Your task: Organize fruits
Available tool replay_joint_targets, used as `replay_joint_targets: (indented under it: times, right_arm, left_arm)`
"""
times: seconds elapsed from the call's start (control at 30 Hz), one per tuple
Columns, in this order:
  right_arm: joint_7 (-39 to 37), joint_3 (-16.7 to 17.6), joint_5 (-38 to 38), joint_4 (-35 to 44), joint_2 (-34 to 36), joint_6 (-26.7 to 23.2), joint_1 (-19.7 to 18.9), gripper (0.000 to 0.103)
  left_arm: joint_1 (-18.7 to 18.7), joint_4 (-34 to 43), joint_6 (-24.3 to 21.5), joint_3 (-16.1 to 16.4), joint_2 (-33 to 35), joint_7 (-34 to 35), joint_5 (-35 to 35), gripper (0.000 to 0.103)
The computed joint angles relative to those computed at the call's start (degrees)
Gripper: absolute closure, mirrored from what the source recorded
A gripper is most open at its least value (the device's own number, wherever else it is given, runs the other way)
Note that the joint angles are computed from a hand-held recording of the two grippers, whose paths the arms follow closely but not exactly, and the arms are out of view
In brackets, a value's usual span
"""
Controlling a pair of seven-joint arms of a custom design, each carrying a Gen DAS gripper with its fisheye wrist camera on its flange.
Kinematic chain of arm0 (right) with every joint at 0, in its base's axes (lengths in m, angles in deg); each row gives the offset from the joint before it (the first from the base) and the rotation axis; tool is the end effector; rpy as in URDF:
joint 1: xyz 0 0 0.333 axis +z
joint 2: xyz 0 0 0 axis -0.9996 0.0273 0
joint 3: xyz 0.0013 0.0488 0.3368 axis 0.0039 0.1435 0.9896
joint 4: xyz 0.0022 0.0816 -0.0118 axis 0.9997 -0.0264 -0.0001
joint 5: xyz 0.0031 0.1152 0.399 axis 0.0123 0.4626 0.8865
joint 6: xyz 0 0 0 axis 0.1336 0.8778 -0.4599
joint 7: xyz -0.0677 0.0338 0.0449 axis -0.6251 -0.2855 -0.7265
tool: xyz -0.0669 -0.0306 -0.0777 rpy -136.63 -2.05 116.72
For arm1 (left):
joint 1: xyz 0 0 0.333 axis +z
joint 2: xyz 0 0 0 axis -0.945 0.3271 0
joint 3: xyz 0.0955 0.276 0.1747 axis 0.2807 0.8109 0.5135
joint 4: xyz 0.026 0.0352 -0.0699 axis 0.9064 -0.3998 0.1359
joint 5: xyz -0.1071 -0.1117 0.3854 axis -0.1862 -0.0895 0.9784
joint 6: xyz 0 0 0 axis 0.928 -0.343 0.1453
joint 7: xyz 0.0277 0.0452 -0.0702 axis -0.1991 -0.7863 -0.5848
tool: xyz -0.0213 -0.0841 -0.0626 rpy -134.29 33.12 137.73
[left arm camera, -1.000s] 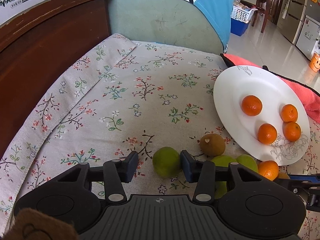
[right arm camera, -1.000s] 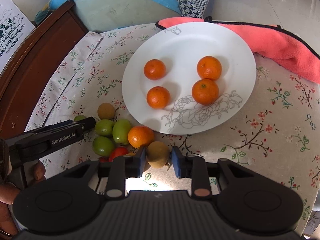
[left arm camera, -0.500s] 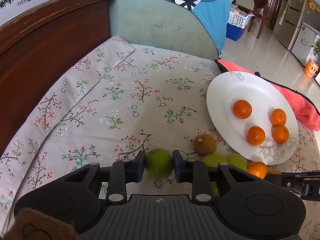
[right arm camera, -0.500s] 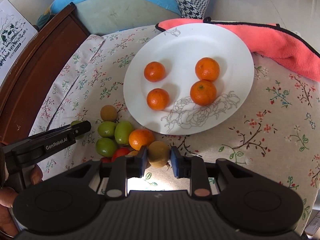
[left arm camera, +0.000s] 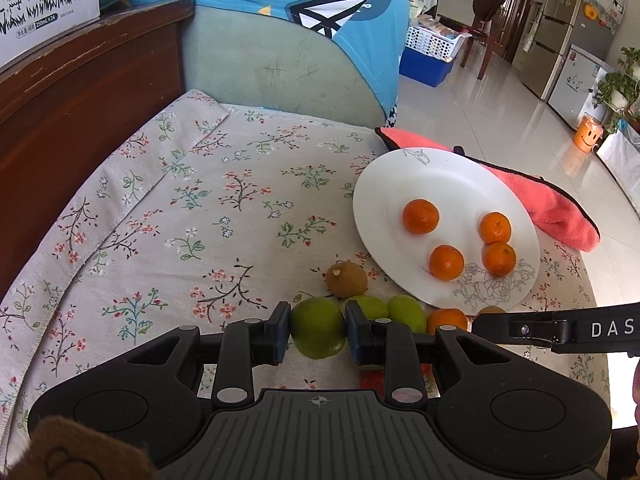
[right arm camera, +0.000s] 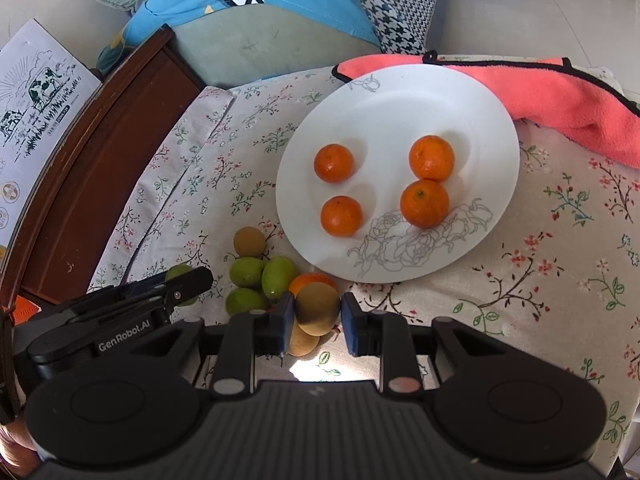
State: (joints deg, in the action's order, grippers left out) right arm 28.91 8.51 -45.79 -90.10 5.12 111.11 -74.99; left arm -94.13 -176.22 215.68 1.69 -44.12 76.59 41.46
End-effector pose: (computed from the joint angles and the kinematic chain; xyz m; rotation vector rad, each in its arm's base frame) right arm 0.6283 0.2330 0.4353 -1.8870 1.6172 0.0890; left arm 0.5751 -0.3586 0.4312 -1.9396 1.7435 -0.7440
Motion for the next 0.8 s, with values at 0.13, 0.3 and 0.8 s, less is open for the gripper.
replay_joint_targets:
  times: [0.13,0.3,0.8]
  right_arm:
    - [-1.77,0.41,1.88,0.06,-0.45,0.71,-0.39,0.078]
    - [-3.82,0.53,4.28,0.59,-0.88,0.89,-0.71,0.078]
    - [-14.89,0.5,10.89,3.59,-0.76,7.73,-1.6,0.078]
  left_arm:
    - [-0.3,0.07,0.91,0.4,-0.4,-1.62,1.43,0.077]
    - [-1.08,0.74,0.06,0.8,-1.11,-4.46,5.87,0.077]
    - [-1.23,6.95,1.3,-0.05,1.1,-10.11,14.02,0.077]
